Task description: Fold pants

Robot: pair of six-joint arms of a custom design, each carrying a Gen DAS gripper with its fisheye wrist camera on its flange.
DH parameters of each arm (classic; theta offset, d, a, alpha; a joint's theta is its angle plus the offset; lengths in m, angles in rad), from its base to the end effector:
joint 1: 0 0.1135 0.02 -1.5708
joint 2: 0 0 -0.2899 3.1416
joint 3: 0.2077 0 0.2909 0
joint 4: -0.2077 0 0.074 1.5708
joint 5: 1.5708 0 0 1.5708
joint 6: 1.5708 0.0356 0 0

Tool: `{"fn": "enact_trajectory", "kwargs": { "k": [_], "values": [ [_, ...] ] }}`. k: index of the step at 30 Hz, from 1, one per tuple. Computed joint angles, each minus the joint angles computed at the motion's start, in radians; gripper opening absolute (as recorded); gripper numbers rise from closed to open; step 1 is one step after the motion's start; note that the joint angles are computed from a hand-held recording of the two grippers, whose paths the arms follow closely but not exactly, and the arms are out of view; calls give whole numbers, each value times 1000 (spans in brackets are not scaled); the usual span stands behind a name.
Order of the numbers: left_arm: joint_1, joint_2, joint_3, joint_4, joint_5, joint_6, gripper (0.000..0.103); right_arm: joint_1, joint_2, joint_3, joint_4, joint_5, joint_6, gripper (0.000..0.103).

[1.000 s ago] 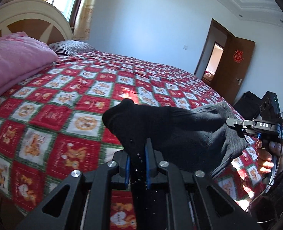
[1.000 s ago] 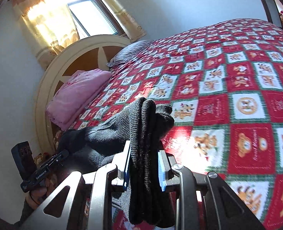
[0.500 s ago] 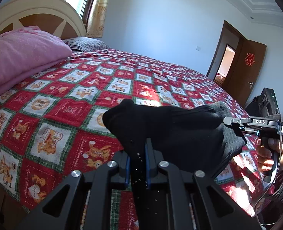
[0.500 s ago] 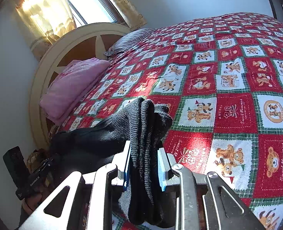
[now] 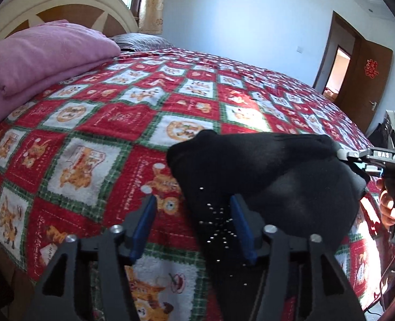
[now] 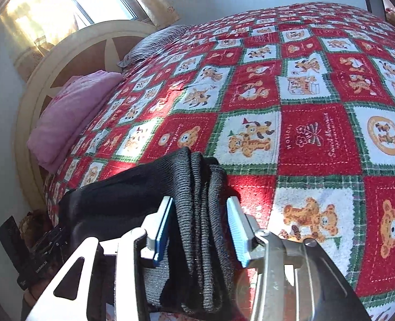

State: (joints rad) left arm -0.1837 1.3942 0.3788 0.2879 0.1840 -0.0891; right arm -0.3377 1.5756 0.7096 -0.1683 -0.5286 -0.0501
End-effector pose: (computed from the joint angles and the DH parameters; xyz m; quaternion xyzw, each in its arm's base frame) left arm 0.2461 -0.0524 0.1162 0.0805 0.9058 -0.1385 0.3924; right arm 0.2938 -0.0841 0.1354 0.0649 0.9311 0.1979 0.2996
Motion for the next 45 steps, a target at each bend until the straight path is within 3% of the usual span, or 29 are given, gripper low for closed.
{"fn": "enact_trajectory", "kwargs": {
  "k": [5,7,10,13,20,23,26,33,45],
  "values": [
    [7,-33,-6,-28,-32,-2,69,-71,-91,-69,30,32,35,65],
    [5,-80,-17,-53,-40,-5,69,-100,-184,-125,31,90,17,65],
    [-2,-192,-41,-111,-47,-1,71,-154,-314,-185,-20,90,-27,65],
    [-10,-353,-75,-200,-29,-5,81,-220,-485,-245,-119,62,-94,66],
    [-95,-664,-92,-410,-94,-30,83,-364,-849,-297,-431,-50,-250,68],
    [-142,-762,-93,-455,-128,-50,93,-327,-969,-268,-525,-50,-229,70],
    [-201,-842,-88,-492,-194,-43,96,-283,-1083,-242,-600,-83,-202,71],
    [-235,-918,-86,-521,-230,-34,99,-154,-1187,-231,-647,-15,-161,72],
    [-252,-909,-84,-540,-261,-47,100,-223,-1190,-214,-667,-55,-192,72]
  ]
}}
